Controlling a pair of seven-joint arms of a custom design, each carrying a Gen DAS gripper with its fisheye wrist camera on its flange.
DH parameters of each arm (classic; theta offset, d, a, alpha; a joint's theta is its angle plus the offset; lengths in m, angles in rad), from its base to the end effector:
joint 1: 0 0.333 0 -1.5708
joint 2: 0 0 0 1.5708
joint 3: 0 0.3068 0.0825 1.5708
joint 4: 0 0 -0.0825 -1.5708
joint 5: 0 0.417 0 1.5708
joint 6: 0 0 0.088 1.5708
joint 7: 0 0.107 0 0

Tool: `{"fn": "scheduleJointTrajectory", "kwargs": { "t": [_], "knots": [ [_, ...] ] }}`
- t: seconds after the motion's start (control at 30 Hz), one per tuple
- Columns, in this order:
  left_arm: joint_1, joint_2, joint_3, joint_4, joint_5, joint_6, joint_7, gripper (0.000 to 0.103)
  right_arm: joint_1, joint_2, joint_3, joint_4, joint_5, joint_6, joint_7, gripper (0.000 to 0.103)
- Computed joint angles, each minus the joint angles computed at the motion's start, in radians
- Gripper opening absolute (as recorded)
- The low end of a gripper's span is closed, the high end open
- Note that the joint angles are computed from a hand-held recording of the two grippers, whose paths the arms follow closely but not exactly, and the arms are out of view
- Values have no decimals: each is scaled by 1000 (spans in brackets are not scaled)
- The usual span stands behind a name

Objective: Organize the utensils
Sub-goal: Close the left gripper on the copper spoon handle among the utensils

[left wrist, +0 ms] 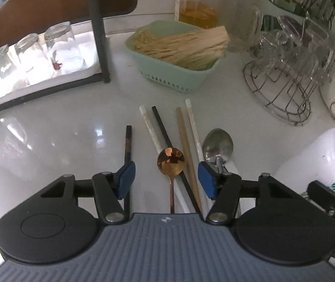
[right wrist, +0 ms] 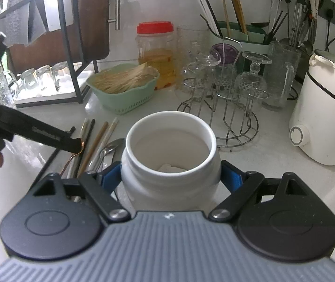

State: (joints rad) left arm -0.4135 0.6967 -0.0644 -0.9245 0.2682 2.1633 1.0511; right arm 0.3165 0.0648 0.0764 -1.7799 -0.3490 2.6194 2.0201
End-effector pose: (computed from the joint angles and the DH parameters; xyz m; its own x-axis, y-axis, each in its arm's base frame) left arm 0.7342 -0.3455 0.5321 -0.0361 -0.9979 0.0546 -0.8366 0.0003 -0.5478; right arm 0.6103 0.2599 0.5844 0.1691 -0.9855 0.0097 -0.6753 -0.1230 -0.7272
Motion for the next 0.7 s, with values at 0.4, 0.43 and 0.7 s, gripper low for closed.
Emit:
{"fn": "scheduleJointTrajectory", "kwargs": {
  "t": [0.4, 0.43, 0.7],
  "knots": [
    [-9, 71, 6, 76, 0, 22, 48, 42, 1, -4, 1, -6, -8, 3, 10, 90],
    [-10, 78, 8, 87, -3, 8, 45, 41, 0, -5, 1, -7, -5, 4, 6, 90],
    [-12, 88, 13, 100, -11, 3, 16, 34, -2, -7, 2, -11, 12, 11, -13, 90]
  ]
}}
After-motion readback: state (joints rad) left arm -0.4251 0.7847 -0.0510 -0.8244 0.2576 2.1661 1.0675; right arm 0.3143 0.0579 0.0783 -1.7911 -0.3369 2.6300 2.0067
